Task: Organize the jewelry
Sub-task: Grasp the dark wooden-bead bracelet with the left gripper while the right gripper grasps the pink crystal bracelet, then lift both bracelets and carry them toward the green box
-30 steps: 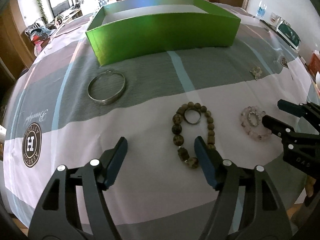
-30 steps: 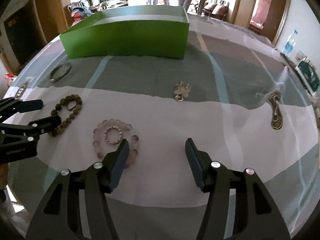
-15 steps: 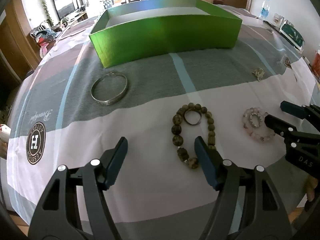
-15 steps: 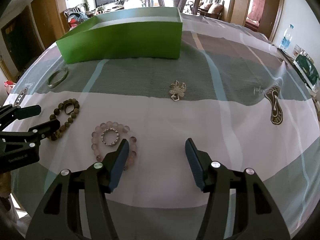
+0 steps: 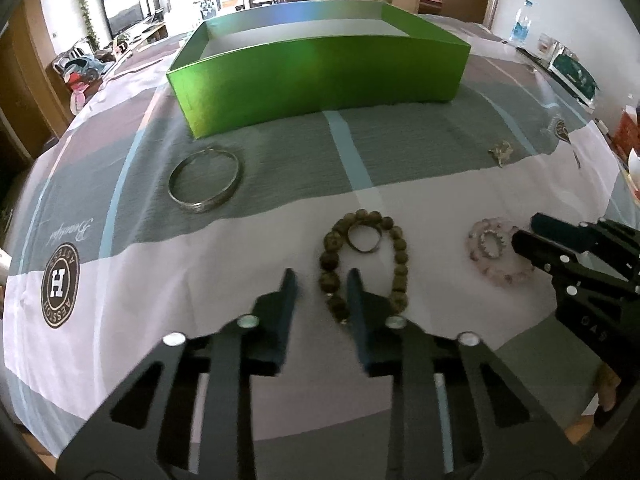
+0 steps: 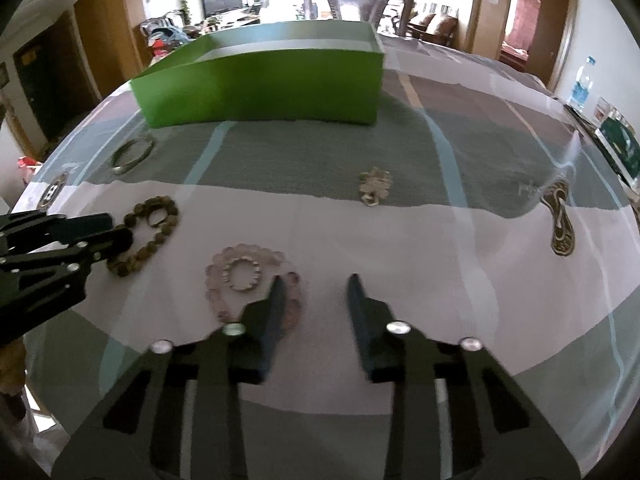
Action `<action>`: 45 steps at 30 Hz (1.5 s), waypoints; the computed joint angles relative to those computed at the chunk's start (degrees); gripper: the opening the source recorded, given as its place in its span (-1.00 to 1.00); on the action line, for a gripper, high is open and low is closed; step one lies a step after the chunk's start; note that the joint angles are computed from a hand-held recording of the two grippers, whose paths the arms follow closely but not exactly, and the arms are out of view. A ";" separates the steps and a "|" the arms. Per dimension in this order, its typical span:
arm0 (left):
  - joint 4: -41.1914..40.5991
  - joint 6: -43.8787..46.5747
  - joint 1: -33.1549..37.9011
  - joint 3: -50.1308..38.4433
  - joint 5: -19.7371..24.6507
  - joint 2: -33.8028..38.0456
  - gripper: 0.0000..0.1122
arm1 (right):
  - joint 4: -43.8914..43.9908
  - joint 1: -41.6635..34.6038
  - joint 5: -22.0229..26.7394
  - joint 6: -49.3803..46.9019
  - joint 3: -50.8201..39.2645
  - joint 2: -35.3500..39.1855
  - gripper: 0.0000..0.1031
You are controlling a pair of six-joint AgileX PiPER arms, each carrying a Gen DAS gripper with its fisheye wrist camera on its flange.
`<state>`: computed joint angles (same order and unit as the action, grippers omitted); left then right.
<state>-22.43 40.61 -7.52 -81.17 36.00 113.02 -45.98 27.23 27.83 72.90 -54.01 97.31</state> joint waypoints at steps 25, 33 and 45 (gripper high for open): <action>-0.64 -1.13 0.39 -2.08 1.86 0.90 -0.80 | 3.14 0.32 -1.16 -3.75 -1.57 -0.25 -0.84; -7.91 5.02 2.77 -1.21 3.00 -3.73 -0.80 | -0.29 1.31 0.12 -4.09 -4.78 -4.79 -0.84; -11.14 8.55 4.24 0.27 4.03 -6.34 -0.80 | 4.49 3.20 -0.25 -10.75 -9.47 -1.54 -0.84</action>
<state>-33.58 49.17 -3.28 -80.90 40.03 106.67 -41.49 30.43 27.58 62.14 -63.48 95.77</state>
